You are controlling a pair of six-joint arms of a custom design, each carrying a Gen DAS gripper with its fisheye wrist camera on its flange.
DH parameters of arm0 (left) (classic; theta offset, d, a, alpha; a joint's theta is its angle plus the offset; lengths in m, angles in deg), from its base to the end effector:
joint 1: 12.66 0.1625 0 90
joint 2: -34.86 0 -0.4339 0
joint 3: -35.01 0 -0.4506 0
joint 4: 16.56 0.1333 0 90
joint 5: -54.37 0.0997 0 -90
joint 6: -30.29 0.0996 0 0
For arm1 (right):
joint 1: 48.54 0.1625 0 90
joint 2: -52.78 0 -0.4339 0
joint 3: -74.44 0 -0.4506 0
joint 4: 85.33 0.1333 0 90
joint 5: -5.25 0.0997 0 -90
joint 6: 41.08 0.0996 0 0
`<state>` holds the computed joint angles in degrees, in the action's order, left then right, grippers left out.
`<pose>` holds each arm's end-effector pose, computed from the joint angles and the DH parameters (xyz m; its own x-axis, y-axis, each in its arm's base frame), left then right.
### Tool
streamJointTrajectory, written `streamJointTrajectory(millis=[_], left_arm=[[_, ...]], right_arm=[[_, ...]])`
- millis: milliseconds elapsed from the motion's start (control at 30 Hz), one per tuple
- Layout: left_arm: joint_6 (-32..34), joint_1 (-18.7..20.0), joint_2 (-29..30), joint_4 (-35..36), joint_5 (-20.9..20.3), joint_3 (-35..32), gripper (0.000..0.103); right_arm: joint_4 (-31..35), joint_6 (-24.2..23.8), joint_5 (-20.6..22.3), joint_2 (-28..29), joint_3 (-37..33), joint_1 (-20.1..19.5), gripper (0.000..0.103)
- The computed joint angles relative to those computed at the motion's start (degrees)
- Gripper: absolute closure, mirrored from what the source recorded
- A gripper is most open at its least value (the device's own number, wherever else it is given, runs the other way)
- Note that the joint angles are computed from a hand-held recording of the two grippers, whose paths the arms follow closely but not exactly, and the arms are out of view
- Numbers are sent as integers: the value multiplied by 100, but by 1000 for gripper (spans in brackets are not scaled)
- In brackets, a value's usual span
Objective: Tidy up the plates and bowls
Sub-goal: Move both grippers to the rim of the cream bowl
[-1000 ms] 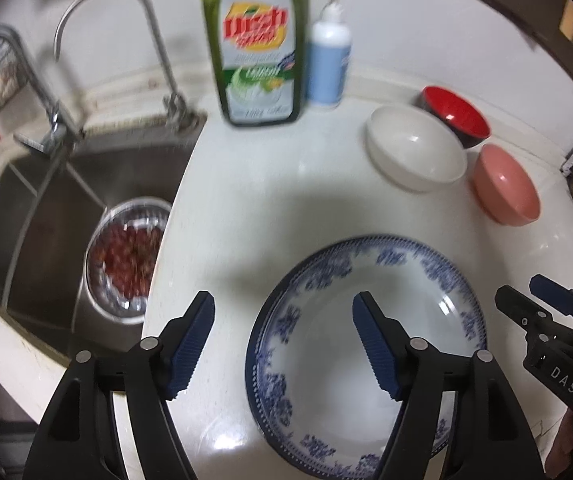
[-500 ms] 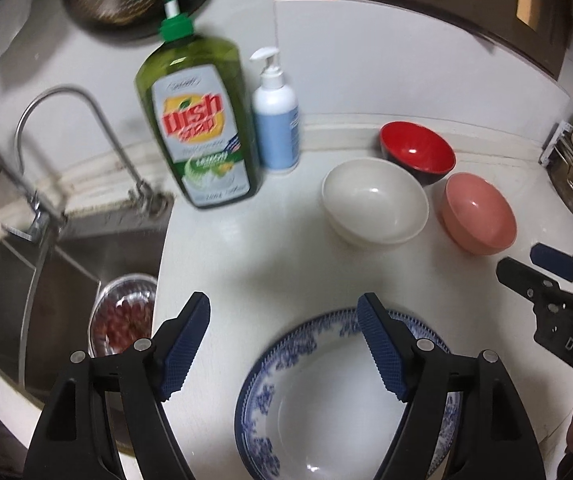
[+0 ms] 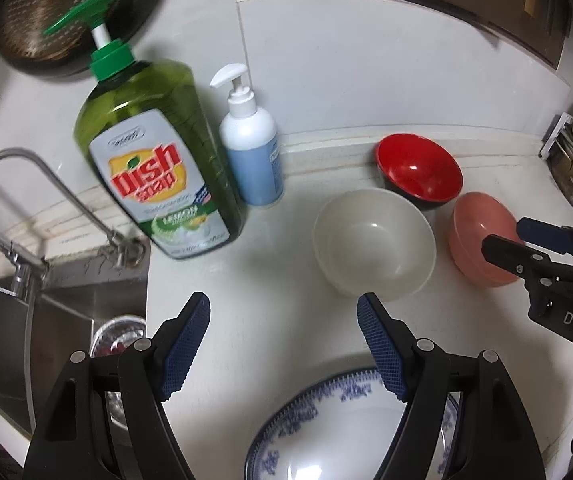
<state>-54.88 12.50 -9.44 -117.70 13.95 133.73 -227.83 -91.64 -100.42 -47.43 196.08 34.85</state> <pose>-0.4551 -0.4448 -0.0163 -0.6400 -0.2403 -0.7298 0.2515 0.8320 -0.4946 0.0507 -0.4865 0.3942 -0.6735 -0.4987 0.5455 -0.6636 0.7330 -0.1492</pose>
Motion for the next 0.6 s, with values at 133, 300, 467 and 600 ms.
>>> streamJointTrajectory(millis=[133, 300, 467, 600], left_arm=[[323, 113, 39, -203, 137, -16, 28], [662, 306, 124, -492, 203, -32, 28], [1116, 488, 250, -914, 221, -27, 28], [1380, 634, 298, -1272, 171, 25, 31]], right_arm=[[-110, -28, 17, 280, -129, 27, 47], [-141, -30, 41, 557, -240, -12, 48], [-52, 97, 95, 828, -366, -99, 52], [-52, 122, 94, 995, -431, -134, 56]])
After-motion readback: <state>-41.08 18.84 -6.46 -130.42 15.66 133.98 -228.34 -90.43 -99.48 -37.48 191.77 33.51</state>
